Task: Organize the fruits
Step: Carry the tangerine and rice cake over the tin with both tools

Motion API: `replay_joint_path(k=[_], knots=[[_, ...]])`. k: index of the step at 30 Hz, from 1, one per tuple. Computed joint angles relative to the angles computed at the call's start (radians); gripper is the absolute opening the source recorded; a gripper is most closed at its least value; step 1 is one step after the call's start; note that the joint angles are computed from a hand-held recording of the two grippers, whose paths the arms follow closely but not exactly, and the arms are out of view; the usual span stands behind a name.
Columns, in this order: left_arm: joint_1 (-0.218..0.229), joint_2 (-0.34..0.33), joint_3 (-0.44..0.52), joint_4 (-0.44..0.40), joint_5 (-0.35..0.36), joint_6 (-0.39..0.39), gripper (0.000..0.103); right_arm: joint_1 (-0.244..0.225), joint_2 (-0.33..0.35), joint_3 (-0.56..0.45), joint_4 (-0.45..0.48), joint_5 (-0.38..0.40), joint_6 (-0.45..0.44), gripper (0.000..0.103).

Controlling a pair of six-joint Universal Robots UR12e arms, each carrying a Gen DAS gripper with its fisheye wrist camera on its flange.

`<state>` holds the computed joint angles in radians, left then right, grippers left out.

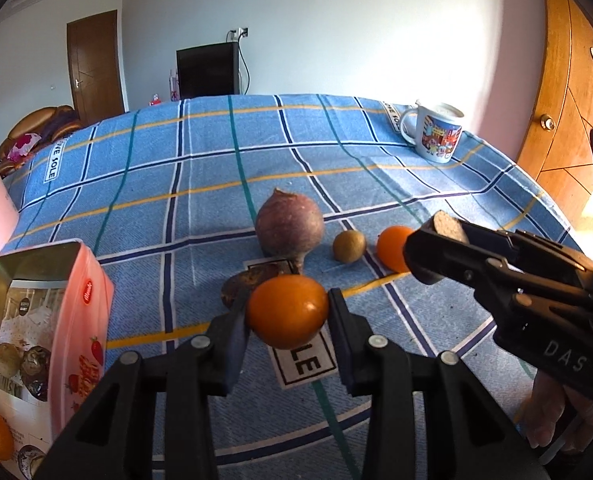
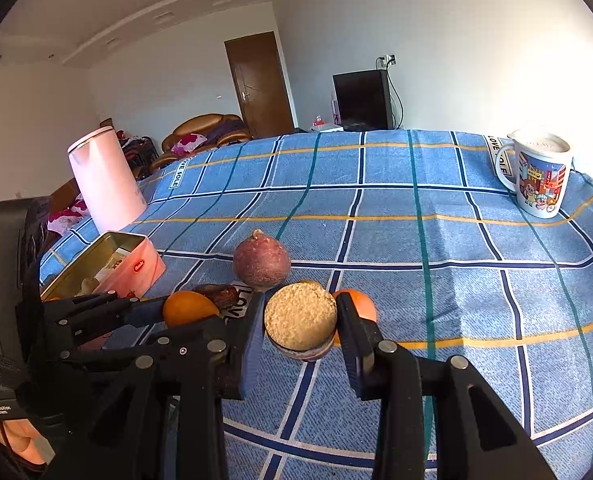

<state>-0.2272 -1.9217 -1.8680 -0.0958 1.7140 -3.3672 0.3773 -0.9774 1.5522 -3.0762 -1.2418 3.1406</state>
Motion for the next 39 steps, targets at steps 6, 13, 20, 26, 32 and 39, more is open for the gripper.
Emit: replay_joint_path(k=[6,13,20,26,32,39], knots=[[-0.013,0.001,-0.014,0.074,0.056,0.01,0.039,0.001,-0.003,0.019,-0.076,0.0,0.0,0.037],[-0.03,-0.004,-0.023,0.146,0.114,0.037,0.039,0.006,-0.005,0.031,-0.132,-0.014,-0.011,0.037],[-0.036,-0.005,-0.033,0.191,0.138,0.042,0.039,0.004,-0.004,0.04,-0.18,-0.012,-0.009,0.037],[-0.046,-0.008,-0.038,0.23,0.166,0.063,0.039,0.005,-0.005,0.049,-0.213,-0.017,-0.014,0.037],[-0.049,-0.009,-0.043,0.263,0.178,0.072,0.039,0.008,-0.007,0.06,-0.25,-0.028,-0.021,0.037],[-0.054,-0.01,-0.052,0.304,0.193,0.083,0.039,0.013,-0.007,0.068,-0.29,-0.043,-0.037,0.037]])
